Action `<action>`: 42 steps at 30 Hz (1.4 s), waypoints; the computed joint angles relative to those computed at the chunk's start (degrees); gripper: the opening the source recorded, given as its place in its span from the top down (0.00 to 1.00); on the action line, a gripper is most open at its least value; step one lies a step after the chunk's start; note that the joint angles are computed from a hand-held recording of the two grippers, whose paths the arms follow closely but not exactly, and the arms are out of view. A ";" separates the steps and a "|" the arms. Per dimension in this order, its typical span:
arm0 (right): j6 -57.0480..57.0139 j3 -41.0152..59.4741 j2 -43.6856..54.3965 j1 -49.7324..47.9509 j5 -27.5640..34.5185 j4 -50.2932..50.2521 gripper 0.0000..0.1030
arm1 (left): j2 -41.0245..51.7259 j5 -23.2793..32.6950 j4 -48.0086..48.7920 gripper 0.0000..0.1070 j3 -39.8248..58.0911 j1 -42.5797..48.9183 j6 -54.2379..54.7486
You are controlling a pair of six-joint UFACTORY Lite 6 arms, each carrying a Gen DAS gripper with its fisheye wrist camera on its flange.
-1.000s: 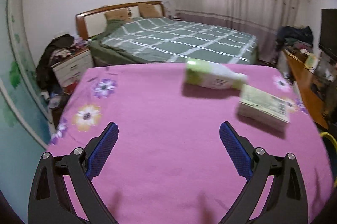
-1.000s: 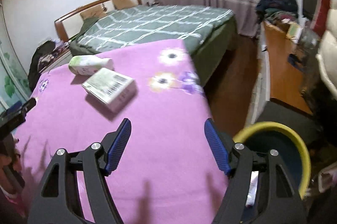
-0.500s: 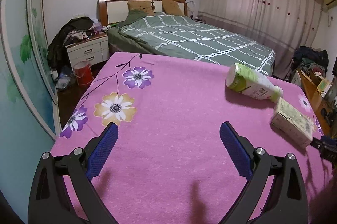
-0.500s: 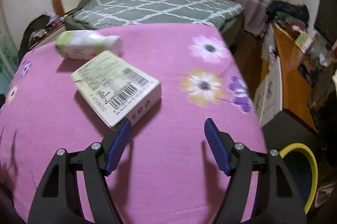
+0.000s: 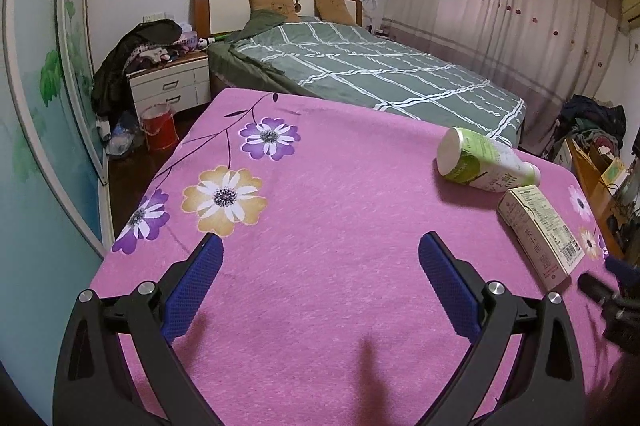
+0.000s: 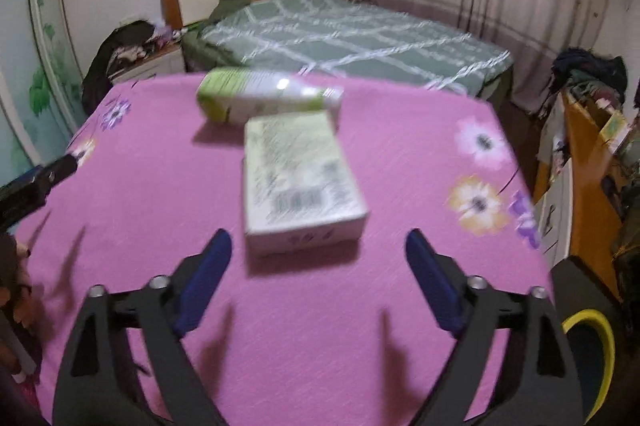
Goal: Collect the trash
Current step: 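Reach the right tool to the cream carton box and grasp it, then carry the carton box over the yellow bin and open the right tool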
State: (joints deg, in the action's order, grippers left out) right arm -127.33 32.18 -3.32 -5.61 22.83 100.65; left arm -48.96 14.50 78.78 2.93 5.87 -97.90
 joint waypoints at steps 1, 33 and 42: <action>-0.02 2.03 1.74 0.13 -0.29 -0.72 0.15 | 0.30 0.10 0.96 0.10 0.07 -0.27 -1.05; 13.94 6.22 9.86 5.95 -4.37 -14.64 0.32 | 0.75 1.23 3.87 0.10 -0.04 -2.86 -5.06; 14.01 -6.37 -6.67 -15.33 7.35 -25.76 0.32 | 0.10 3.62 3.51 0.10 -0.05 -5.47 -5.33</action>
